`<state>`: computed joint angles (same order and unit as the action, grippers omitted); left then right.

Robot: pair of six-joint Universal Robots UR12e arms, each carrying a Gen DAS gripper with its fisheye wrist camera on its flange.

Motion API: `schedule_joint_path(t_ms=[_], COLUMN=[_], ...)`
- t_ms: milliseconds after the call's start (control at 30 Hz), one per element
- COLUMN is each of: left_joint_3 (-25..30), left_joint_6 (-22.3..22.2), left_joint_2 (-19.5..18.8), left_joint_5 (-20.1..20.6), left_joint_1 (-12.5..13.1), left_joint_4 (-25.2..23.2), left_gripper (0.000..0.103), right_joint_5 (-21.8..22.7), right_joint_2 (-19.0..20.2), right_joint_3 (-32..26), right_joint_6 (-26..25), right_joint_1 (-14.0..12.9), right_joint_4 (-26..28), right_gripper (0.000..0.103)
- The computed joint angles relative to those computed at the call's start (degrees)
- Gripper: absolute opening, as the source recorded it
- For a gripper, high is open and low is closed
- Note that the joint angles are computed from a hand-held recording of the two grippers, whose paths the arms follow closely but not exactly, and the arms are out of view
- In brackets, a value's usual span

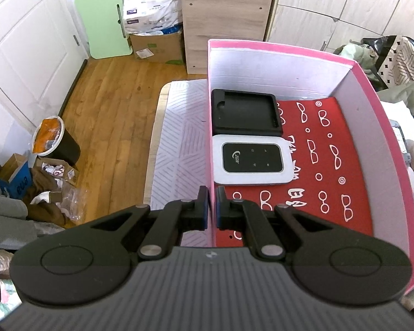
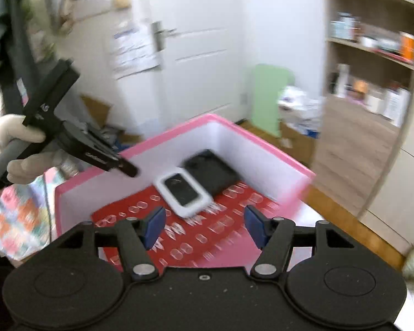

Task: Organize rigid objects
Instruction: 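Return right gripper to the table and grasp the cream plastic stand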

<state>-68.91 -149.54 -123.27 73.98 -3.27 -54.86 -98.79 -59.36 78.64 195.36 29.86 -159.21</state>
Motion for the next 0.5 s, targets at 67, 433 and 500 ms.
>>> schedule_joint_path(t_ms=[67, 433, 500], left_joint_3=[-0.21, 0.07, 0.25], left_joint_6=[-0.48, -2.74, -2.89], left_joint_2=[0.03, -0.24, -0.32], left_joint_5=[0.10, -0.17, -0.16], left_joint_1=[-0.05, 0.01, -0.02], left_joint_4=[0.54, 0.44, 0.17], left_gripper=[0.005, 0.005, 0.005], right_joint_5=[-3.63, -14.37, -15.31], right_joint_2=[-0.88, 0.23, 0.88], right_joint_3=[2.21, 6.67, 6.27], right_joint_6=[2.00, 21.78, 23.85], right_joint_1=[0.62, 3.25, 3.54], right_joint_4=[0.12, 1.61, 2.21], right_gripper=[0.068, 0.067, 0.067])
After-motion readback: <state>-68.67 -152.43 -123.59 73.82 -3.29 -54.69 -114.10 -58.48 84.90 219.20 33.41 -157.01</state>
